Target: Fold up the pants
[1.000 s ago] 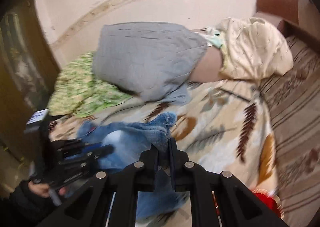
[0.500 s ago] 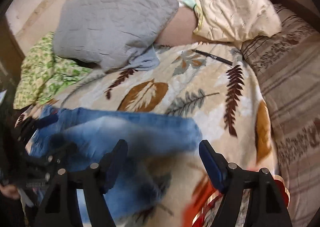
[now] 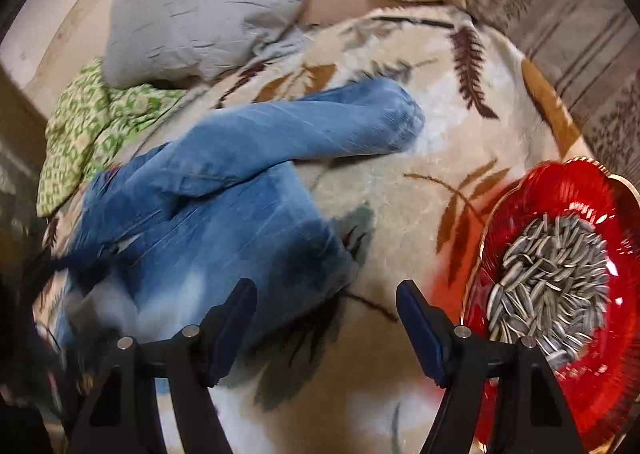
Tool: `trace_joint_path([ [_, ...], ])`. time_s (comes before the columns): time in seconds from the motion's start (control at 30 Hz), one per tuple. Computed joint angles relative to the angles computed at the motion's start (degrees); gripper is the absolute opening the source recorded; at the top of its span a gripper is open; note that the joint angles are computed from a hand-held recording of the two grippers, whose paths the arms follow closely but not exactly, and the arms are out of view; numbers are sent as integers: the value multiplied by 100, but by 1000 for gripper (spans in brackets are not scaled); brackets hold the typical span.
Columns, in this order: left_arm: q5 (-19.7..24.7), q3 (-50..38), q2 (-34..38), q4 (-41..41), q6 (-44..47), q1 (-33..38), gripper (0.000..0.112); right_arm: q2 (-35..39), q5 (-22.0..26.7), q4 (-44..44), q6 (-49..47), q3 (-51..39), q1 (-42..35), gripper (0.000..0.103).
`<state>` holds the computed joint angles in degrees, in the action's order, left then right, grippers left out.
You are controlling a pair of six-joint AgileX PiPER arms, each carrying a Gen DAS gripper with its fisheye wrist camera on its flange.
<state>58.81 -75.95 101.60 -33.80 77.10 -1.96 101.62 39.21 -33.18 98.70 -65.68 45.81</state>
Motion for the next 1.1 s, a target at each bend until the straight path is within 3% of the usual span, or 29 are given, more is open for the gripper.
trace_joint_path([
  [0.2, -216, 616, -27, 195, 541, -257, 93, 236, -440, 397, -725, -106, -517, 74],
  [0.23, -283, 676, -8, 210, 585, -307, 93, 289, -546, 469, -901, -165, -579, 71],
  [0.33, -615, 749, 137, 384, 467, -496, 92, 501, -423, 839, -1522, -475, -697, 67],
  [0.4, -573, 653, 307, 501, 342, -541, 64, 609, -383, 1057, -1875, -576, -760, 54],
  [0.43, -470, 588, 371, 490, 324, -516, 58, 598, -542, 1191, -2080, -514, -800, 26],
  [0.47, -415, 571, 368, 397, 371, -466, 49, 562, -760, 1385, -2307, -419, -849, 15],
  [0.57, -93, 383, 374, 427, 287, -416, 25, 559, -527, 1285, -2431, -523, -780, 12],
  [0.67, -80, 406, 251, 449, 295, -435, 13, 509, -269, 1136, -2373, -624, -632, 10],
  [0.8, 116, 456, 92, 197, 448, -278, 6, 320, -45, 876, -2240, -697, -420, 5],
  [0.9, 504, 419, -50, -126, 720, -142, 5, 21, 149, 528, -1890, -592, -199, 4],
  [1.1, 915, 539, -354, -529, 991, -307, 4, -925, 745, -233, -717, -17, 583, 4],
])
